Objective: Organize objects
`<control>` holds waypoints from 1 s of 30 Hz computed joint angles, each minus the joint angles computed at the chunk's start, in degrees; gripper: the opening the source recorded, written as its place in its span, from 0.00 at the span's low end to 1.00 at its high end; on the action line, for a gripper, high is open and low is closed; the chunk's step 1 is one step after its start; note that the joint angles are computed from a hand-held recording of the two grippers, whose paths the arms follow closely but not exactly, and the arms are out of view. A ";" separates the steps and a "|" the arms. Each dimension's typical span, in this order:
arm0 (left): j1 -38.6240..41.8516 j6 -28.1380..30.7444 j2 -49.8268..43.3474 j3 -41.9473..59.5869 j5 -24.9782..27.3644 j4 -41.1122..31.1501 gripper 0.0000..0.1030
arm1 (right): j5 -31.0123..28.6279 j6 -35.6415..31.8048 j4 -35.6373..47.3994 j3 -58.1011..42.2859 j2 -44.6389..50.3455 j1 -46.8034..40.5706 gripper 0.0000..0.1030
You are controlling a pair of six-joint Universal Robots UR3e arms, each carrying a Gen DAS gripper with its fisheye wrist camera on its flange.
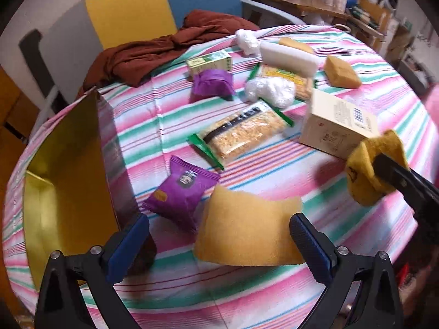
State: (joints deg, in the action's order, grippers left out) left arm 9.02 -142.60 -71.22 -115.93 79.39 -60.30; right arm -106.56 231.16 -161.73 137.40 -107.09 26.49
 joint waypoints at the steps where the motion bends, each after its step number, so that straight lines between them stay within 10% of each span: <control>1: 1.03 1.80 0.49 0.35 -1.30 -1.97 1.00 | -0.02 0.07 0.02 0.07 -0.19 -0.04 0.38; 9: 3.92 9.87 1.63 2.52 -7.23 -11.57 1.00 | -0.38 0.82 -1.00 0.60 0.09 0.19 0.38; 20: -2.92 3.81 -6.01 5.26 -2.36 -9.67 0.99 | 1.09 0.32 -2.68 2.11 0.53 -0.97 0.38; 30: -4.93 4.56 -3.03 1.75 -2.27 -8.72 0.61 | 0.66 0.80 -1.32 2.78 -1.06 -0.80 0.39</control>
State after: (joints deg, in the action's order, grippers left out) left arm 4.09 -138.04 -74.25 -114.17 77.11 -69.03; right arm -105.90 231.96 -163.05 140.18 -108.15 25.69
